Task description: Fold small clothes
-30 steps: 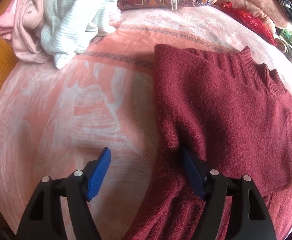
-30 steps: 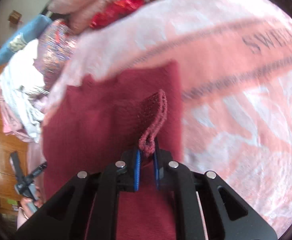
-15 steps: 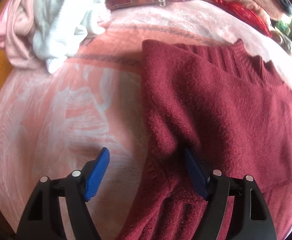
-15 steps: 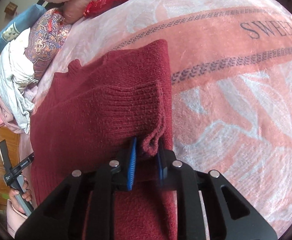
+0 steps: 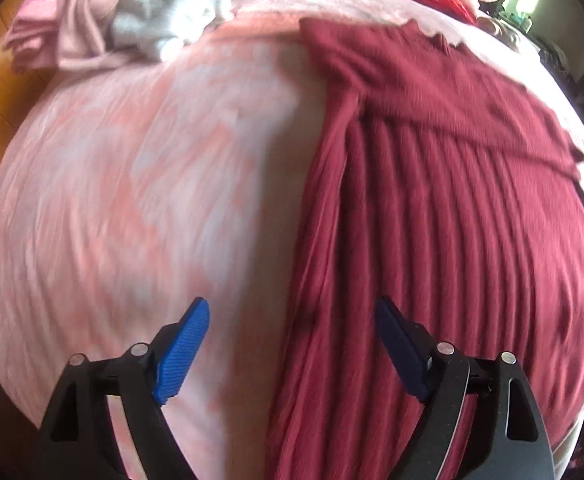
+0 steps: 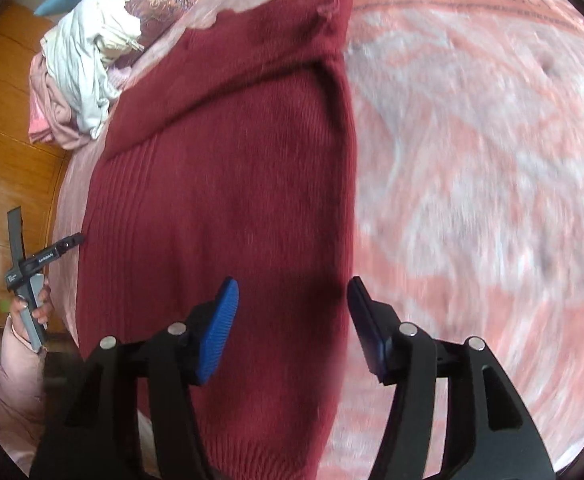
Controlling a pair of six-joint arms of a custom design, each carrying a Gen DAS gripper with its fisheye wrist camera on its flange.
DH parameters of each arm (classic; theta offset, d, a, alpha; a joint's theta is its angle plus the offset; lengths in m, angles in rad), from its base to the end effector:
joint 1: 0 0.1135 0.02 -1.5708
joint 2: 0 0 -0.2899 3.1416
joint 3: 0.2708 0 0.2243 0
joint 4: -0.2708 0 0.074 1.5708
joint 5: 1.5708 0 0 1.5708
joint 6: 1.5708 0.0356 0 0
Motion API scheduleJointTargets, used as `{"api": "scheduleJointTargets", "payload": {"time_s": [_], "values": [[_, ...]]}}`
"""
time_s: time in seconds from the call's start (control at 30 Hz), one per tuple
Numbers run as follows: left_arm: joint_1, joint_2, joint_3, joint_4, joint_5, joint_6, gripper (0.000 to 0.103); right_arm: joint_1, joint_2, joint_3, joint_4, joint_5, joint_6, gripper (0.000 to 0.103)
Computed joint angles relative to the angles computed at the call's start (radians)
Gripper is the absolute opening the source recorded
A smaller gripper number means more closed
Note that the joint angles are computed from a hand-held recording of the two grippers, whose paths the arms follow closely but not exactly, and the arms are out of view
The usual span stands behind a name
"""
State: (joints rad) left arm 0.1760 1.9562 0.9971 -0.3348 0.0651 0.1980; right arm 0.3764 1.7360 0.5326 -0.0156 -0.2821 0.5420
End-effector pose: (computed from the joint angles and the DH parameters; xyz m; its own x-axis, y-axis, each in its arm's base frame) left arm 0.3274 0.0559 0.1343 -0.9595 0.0288 -0.2803 0.0322 0.9995 -0.0076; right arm 0.2182 0.0969 0.1177 -0.9760 0.1470 -0.1604 0.0715 0.9130 0.4016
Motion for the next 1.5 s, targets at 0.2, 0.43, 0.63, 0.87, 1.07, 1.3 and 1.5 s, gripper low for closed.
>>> {"api": "scheduleJointTargets", "payload": {"time_s": [0.2,0.43,0.63,0.87,1.07,1.3,1.5], "values": [[0.097,-0.129,-0.252,0.053,0.039,0.061,0.085,0.184,-0.152,-0.25,0.138,0.002,0.191,0.068],[0.121,-0.18,-0.399,0.109,0.049,0.074,0.087,0.333,-0.162,-0.293,0.208,0.043,0.301,0.073],[0.167,-0.225,-0.48,0.117,0.093,0.116,0.083,0.425,-0.101,-0.267,0.249,0.085,0.323,0.066],[0.263,-0.274,-0.551,0.094,0.186,0.206,0.036,0.427,-0.059,-0.318,0.387,0.054,0.349,0.016],[0.39,-0.29,-0.533,-0.02,0.299,0.269,0.013,0.462,-0.12,-0.33,0.408,0.071,0.363,0.012],[0.47,-0.287,-0.313,-0.291,0.441,0.345,0.011,0.301,-0.268,-0.314,0.387,-0.073,0.301,0.012],[0.361,-0.32,-0.18,-0.305,0.463,0.228,0.008,0.163,-0.256,-0.143,0.218,-0.109,0.162,0.012]]}}
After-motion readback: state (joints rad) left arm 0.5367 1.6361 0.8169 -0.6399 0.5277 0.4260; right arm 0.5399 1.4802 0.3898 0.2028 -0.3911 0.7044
